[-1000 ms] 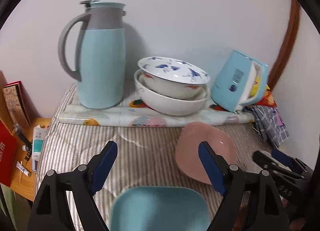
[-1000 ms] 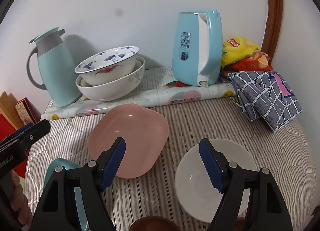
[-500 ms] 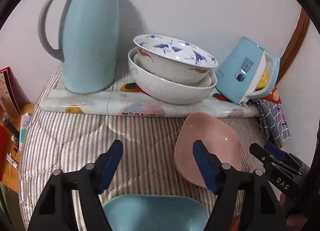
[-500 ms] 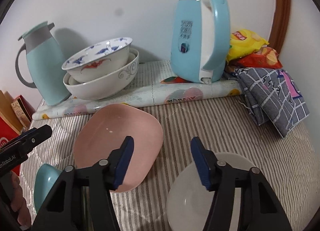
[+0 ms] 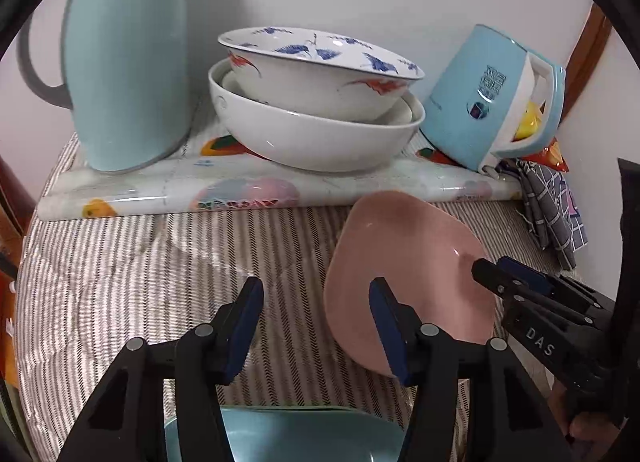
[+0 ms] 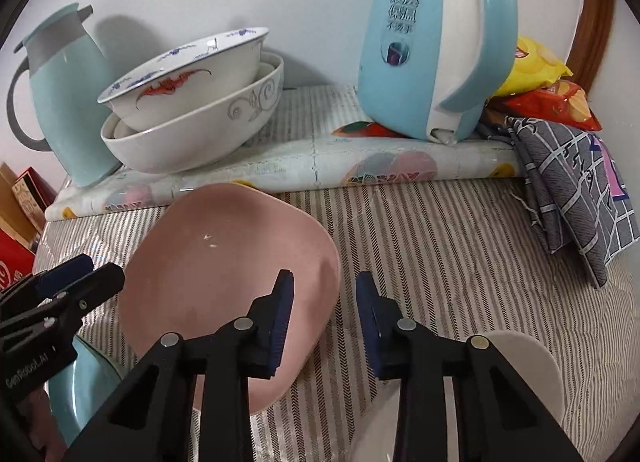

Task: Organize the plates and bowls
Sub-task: 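Close the left gripper on the pink plate rim and lift it, then carry the pink plate over the blue plate and lower it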

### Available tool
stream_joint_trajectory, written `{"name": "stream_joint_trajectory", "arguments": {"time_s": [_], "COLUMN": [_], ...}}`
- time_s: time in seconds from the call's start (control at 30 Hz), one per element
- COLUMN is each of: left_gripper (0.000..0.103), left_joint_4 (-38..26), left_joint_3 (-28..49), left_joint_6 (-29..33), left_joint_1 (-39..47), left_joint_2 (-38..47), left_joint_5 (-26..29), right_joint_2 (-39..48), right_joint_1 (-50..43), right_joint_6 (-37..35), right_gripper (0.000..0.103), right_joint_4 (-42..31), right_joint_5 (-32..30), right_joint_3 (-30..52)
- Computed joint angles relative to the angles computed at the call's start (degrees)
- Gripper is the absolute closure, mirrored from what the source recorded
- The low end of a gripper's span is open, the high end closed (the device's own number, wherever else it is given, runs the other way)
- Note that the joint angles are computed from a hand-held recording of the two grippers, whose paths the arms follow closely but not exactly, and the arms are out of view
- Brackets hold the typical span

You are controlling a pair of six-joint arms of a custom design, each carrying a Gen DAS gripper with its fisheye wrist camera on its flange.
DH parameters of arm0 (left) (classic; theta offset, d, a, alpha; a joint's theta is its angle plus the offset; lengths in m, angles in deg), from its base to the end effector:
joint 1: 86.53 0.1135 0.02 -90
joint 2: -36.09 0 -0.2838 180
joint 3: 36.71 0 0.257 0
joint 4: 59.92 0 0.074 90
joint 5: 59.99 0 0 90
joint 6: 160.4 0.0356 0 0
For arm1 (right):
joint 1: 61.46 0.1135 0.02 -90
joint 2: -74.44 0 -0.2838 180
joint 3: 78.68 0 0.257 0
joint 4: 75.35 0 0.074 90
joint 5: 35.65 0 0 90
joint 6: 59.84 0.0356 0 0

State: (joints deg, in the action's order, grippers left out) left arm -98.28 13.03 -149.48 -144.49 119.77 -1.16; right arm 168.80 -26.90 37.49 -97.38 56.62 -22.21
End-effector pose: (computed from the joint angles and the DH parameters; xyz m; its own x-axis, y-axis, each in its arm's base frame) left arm 0.1396 -0.1884 0.1526 -0.7259 -0.4237 -0.5417 -0.3747 0.9042 -0.2051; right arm 0.2473 0.1686 0.1438 -0.7770 -0.3804 -0.5015 -0.4551 0.8900 0.0300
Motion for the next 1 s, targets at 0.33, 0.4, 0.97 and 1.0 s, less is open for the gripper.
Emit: {"name": "stream_joint_trajectory", "arguments": {"time_s": [0.33, 0.4, 0.97, 1.0], "left_gripper": [0.068, 0.072, 0.084, 0.086], "left_joint_4": [6.9, 7.1, 10.0, 10.0], "left_joint_3": [-1.8, -1.8, -2.5, -2.5], "left_joint_6": [2.7, 2.8, 3.6, 3.6], "left_joint_1": [2.9, 3.1, 2.8, 2.8], "left_joint_2": [2.7, 3.0, 3.5, 3.6], "left_joint_5": [4.4, 5.1, 5.6, 5.5], "right_joint_2": [2.9, 3.5, 4.8, 5.0], "right_joint_1": [-0.3, 0.0, 0.4, 0.5], "right_joint_6": [-1.0, -1.8, 0.2, 0.0], "right_gripper": [0.078, 0.078, 0.078, 0.078], "right_joint_4": [-1.4, -2.3, -1.9, -1.8], "right_joint_5": [0.4, 1.7, 4.5, 4.7], "right_joint_3": [2.1, 2.8, 3.3, 3.4]}}
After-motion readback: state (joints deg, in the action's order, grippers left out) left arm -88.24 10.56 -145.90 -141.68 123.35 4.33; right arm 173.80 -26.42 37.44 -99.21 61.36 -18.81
